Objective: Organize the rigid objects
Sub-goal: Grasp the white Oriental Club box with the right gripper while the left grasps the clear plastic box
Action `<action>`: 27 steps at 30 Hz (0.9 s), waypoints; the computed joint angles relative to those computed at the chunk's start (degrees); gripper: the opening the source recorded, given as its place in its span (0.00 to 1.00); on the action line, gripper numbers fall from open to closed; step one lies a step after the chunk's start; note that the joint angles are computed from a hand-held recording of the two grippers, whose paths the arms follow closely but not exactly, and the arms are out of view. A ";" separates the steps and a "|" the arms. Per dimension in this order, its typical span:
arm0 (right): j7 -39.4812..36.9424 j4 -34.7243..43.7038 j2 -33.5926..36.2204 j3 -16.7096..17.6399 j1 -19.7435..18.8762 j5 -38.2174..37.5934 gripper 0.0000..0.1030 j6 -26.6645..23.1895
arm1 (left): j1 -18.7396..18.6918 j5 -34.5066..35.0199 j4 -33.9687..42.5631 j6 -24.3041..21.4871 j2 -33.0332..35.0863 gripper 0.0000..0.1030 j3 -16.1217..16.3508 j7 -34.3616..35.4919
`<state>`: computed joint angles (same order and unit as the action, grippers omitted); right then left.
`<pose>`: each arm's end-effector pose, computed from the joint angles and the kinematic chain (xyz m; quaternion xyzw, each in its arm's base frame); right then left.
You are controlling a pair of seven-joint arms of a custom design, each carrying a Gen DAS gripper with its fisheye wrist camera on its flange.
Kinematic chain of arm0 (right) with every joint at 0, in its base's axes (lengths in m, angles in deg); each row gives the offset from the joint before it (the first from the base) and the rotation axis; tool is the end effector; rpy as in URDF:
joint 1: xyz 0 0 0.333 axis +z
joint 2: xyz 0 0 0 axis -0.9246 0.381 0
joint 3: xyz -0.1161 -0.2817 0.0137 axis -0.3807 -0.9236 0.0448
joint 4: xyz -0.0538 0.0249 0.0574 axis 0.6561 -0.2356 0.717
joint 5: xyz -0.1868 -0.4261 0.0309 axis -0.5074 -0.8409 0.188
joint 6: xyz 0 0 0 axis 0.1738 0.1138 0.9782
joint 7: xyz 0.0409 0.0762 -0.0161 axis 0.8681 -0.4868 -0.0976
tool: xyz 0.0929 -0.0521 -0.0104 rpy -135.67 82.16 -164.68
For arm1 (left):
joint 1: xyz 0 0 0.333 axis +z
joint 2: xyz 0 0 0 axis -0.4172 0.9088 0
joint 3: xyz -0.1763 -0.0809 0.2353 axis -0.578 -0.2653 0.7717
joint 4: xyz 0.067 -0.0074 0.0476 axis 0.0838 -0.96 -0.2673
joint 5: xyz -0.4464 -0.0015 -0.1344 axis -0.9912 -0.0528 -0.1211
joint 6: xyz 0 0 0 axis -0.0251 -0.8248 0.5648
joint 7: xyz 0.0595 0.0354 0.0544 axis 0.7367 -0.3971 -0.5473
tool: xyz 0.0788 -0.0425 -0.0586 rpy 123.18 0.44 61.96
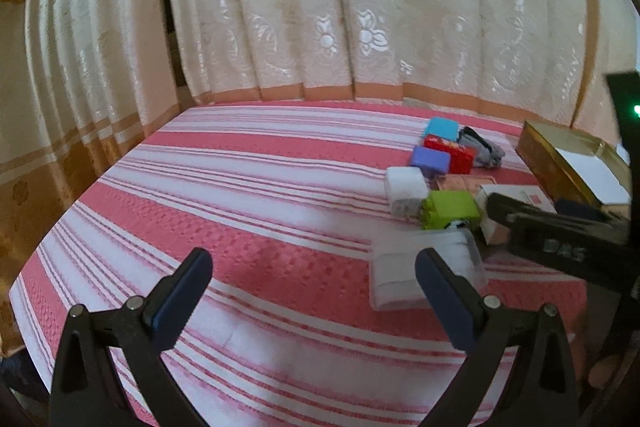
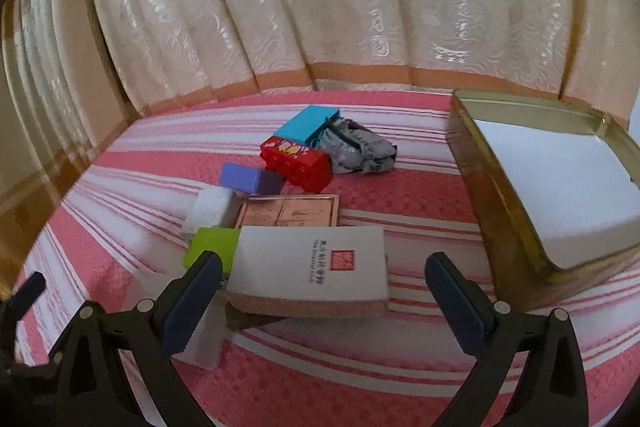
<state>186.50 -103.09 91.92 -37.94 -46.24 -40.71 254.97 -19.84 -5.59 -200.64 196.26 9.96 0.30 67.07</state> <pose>0.5963 0.3360 0.4711 -0.7465 0.5246 -0.1786 0.3683 0.4845 -0.1912 0.4888 -0.7272 0.5174 -0.2317 0.3871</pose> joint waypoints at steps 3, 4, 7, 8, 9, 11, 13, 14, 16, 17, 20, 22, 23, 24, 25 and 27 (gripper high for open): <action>-2.66 1.44 0.83 0.58 -0.34 2.24 0.99 -3.10 | -0.58 -0.17 0.74 -0.18 1.01 1.00 0.22 2.01; -4.07 1.65 0.91 0.83 -0.61 3.96 0.99 -3.74 | -0.72 -0.10 1.02 -0.45 1.33 1.00 0.17 2.44; -8.85 1.68 1.02 1.60 -1.44 9.35 0.87 -4.32 | -1.51 -0.35 1.72 -1.33 2.15 1.00 0.45 3.99; -10.13 1.63 0.85 1.68 -1.52 10.61 0.79 -4.76 | -1.73 -0.47 1.83 -1.39 2.35 1.00 0.63 4.24; -9.89 1.52 0.69 1.32 -1.33 10.00 0.78 -5.12 | -2.03 -0.79 2.00 -1.30 2.67 1.00 0.91 4.66; -9.36 1.29 0.47 0.90 -1.12 9.69 0.78 -5.13 | -2.79 -1.90 2.18 -0.50 3.29 1.00 1.77 5.91; -12.10 0.89 0.19 1.29 -1.58 13.59 0.78 -4.36 | -3.54 -3.67 2.44 0.88 4.13 1.00 2.74 7.35; -12.76 0.55 -0.13 1.29 -1.61 14.66 0.78 -3.60 | -3.74 -4.49 2.58 1.71 4.57 1.00 3.03 7.77; -13.39 -0.74 -1.08 1.05 -1.60 15.83 0.78 -0.31 | -3.91 -5.92 3.30 3.05 5.84 1.00 3.37 8.71; -13.75 -1.39 -1.55 0.89 -1.64 16.36 0.78 1.18 | -4.07 -6.79 4.03 3.34 6.87 1.00 3.50 9.38; -8.46 -3.55 -2.89 -0.53 -1.32 11.17 0.78 5.91 | -4.63 -8.55 6.76 2.73 10.24 1.00 3.77 10.78; -0.92 -4.39 -3.37 -1.81 -1.34 3.26 0.78 7.79 | -4.77 -8.19 9.11 1.28 12.72 1.00 3.63 10.47; 0.14 -4.50 -3.49 -1.92 -1.50 2.45 0.78 8.09 | -5.15 -8.12 10.17 -0.03 13.70 1.00 3.82 10.55; -0.33 -4.46 -3.47 -1.79 -1.64 3.37 0.78 8.24 | -5.66 -8.14 10.97 -0.98 14.53 1.00 4.20 10.71; -1.66 -4.48 -3.48 -1.55 -1.75 5.19 0.78 8.41 | -6.27 -8.45 11.69 -1.81 15.27 0.99 4.72 11.07; -3.29 -4.52 -3.55 -1.33 -1.83 6.91 0.79 8.59 | -7.54 -9.76 13.01 -3.36 16.67 0.99 5.95 12.24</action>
